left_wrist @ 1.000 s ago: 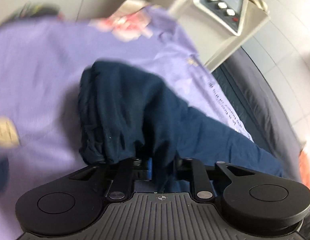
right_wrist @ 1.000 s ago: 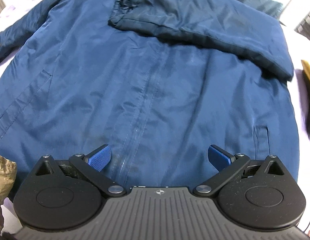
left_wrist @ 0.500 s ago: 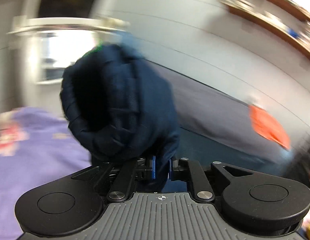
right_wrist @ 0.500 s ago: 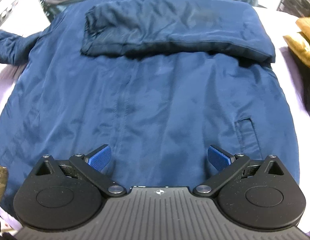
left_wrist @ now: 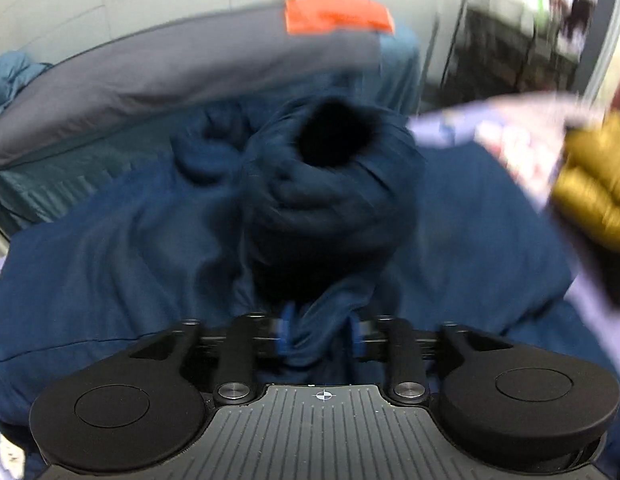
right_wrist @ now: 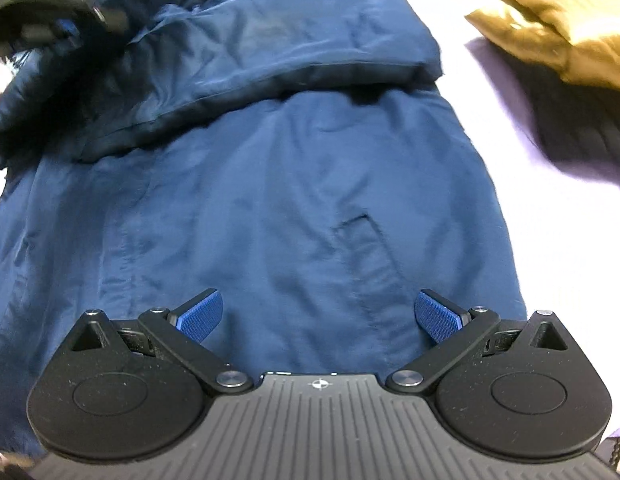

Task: Fold large clothes
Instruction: 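Fold the sleeve across the jacket body with the left gripper and release, then smooth the folded sleeves flat on the jacket with both grippers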

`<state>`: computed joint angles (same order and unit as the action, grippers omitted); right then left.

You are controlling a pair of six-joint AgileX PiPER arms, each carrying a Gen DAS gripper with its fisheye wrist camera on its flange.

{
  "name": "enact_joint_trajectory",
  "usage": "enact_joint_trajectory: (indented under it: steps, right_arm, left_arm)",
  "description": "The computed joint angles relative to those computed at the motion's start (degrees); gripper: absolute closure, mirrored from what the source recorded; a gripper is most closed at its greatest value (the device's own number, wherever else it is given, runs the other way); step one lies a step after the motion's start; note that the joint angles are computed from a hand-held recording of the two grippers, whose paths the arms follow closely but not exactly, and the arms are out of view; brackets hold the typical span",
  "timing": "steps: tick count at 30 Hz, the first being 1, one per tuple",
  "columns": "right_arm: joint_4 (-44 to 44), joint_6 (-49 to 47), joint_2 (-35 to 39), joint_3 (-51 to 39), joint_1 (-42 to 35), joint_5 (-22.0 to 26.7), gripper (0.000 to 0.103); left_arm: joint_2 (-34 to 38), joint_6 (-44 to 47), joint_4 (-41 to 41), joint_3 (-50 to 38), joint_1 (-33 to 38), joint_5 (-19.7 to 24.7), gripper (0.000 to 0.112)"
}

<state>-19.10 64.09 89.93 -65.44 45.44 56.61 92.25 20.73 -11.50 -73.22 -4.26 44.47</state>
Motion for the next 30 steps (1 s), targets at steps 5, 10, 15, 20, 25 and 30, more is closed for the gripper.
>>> enact_joint_trajectory:
  steps: [5, 10, 15, 20, 25, 30]
  right_arm:
    - [0.53, -0.27, -0.68, 1.43, -1.26, -1.95, 0.001]
    - [-0.12, -1.89, -0.7, 0.68, -2.24, -4.37, 0.001]
    - [-4.51, -1.26, -1.55, -0.71, -4.44, -8.79, 0.001]
    - [-1.36, -9.69, 2.71, -7.01, -10.7, -17.94, 0.006]
    - [7.25, -25.69, 13.56, -20.68, -13.43, -22.59, 0.014]
    - [10.31, -32.19, 24.74, -34.31, -13.07, -17.19, 0.031]
  left_arm:
    - [-3.75, 4.44, 1.15, 5.63, -3.34, 0.12, 0.009]
    - [-10.14, 10.17, -7.01, 9.23, -0.19, 4.78, 0.009]
    - [-16.18, 11.54, -8.46, 12.29, 8.66, 5.78, 0.009]
    - [-16.66, 9.74, -3.56, 12.05, 17.57, 6.75, 0.009]
    - [-15.98, 9.0, -1.99, 10.16, 25.19, 8.54, 0.009]
    - [-15.93, 9.18, -2.26, 9.98, 28.87, 9.01, 0.009]
